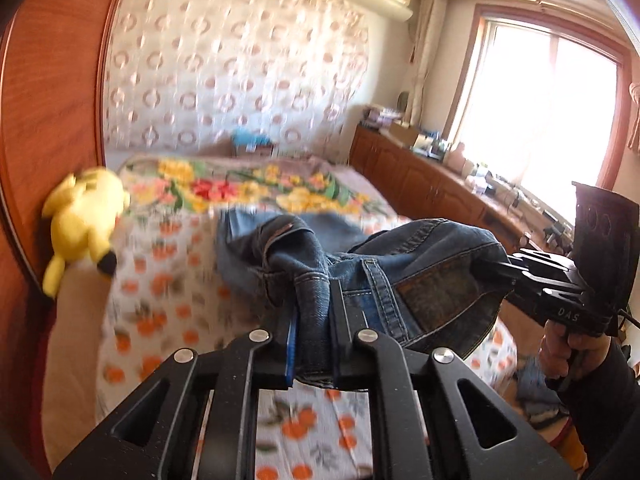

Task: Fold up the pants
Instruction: 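Grasp the jeans hem with the right tool while the left tool grasps beside it, lift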

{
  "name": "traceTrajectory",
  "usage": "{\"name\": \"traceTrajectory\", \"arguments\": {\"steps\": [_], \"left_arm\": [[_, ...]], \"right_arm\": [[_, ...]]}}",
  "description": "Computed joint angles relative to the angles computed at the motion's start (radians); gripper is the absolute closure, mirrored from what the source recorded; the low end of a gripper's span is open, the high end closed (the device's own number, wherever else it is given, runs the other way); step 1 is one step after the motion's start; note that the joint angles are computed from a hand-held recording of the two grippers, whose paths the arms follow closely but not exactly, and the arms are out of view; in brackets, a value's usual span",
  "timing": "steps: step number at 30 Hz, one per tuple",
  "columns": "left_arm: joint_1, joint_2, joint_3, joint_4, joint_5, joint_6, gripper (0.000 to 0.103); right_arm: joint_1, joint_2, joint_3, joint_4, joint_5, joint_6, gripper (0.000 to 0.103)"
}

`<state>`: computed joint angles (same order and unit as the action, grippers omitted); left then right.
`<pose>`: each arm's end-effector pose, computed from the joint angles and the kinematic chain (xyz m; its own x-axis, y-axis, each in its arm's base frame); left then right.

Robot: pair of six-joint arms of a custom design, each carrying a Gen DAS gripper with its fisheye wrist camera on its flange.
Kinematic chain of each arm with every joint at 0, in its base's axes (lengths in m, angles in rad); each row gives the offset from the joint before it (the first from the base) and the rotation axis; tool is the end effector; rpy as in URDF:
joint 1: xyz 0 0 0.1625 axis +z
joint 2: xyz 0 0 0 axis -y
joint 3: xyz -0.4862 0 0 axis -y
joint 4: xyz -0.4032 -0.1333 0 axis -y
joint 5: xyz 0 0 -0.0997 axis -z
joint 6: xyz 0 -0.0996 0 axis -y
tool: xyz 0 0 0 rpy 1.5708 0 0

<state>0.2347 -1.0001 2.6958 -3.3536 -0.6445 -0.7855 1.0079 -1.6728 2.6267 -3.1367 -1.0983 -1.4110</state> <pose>-0.2587 -0.2808 0.1207 -0.8318 0.2379 -0.5015 0.5384 0.5656 -0.6247 -0.0177 -0.3628 0.3020 -0.5732 -0.6430 0.5079 -0.8117 0.3609 -0.4592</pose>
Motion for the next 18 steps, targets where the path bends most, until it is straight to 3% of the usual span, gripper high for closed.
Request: {"name": "traceTrajectory", "arguments": {"steps": [6,11,18], "left_arm": [[0.064,-0.067,-0.146,0.083,0.033,0.193,0.090],[0.097,-0.093,-0.321,0.145,0.069,0.371,0.090],[0.076,-0.061,-0.541,0.144,0.055,0.571,0.091]], "right_arm": [[0.147,-0.001,-0.067,-0.076,-0.044,0.094,0.087],[0.292,0.003,-0.167,-0.115,-0.111,0.227,0.087],[0.360,-0.163,-0.221,-0.092,-0.059,0.314,0.087]]}}
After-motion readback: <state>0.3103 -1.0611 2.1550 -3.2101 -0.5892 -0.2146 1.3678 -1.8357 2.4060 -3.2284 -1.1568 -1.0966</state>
